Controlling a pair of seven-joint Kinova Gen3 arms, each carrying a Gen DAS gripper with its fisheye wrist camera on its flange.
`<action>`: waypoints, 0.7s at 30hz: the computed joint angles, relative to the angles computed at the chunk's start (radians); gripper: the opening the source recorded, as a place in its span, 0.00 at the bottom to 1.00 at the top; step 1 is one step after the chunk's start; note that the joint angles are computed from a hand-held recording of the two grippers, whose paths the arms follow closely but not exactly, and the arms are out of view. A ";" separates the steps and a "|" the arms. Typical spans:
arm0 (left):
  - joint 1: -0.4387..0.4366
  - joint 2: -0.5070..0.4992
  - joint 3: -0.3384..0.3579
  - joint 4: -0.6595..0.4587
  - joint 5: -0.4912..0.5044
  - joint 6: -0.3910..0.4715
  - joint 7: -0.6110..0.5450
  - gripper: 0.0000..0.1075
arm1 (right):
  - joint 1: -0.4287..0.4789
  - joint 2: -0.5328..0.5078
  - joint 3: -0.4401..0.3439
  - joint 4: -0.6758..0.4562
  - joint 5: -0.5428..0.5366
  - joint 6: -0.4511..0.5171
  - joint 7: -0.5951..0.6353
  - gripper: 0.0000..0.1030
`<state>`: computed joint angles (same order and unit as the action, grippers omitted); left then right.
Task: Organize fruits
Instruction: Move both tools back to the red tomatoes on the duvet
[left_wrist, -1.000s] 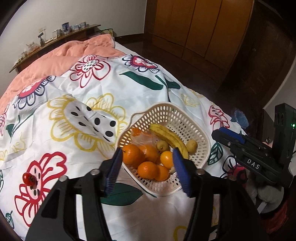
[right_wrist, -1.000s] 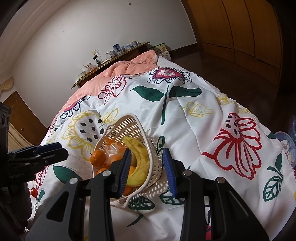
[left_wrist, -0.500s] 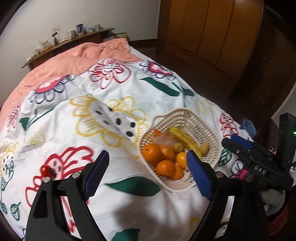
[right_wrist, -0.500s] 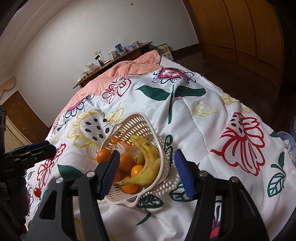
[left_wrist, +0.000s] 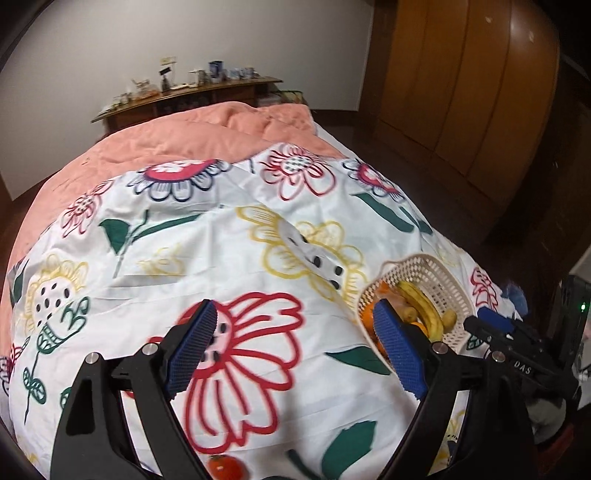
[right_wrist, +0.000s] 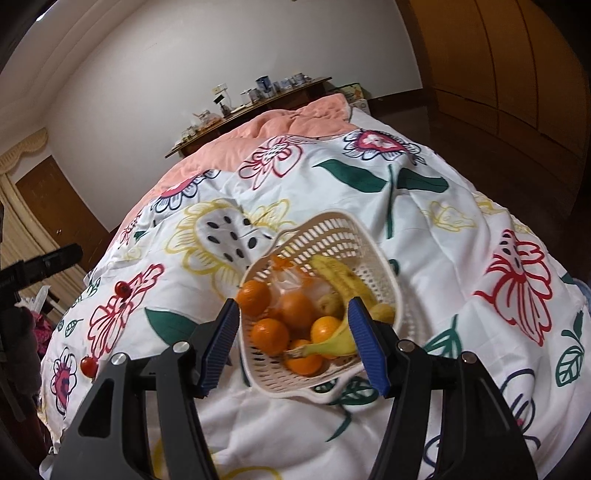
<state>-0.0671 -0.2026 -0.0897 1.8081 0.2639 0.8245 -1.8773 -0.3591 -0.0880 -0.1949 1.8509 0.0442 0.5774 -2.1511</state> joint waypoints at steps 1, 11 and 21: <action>-0.002 -0.004 -0.006 0.004 0.003 -0.003 -0.003 0.82 | -0.003 0.001 -0.003 -0.003 0.000 0.002 0.001 0.60; -0.040 -0.053 -0.091 0.036 0.042 -0.003 -0.063 0.86 | -0.058 0.032 -0.029 -0.068 0.006 0.034 0.015 0.60; -0.078 -0.075 -0.167 0.066 0.102 0.016 -0.141 0.86 | -0.154 0.093 -0.059 -0.166 -0.068 0.070 0.159 0.60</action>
<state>-0.1453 -0.2772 -0.2563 1.8742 0.3657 0.8407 -2.0187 -0.5128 0.0051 -0.2543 1.6851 -0.0238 0.6474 -1.9918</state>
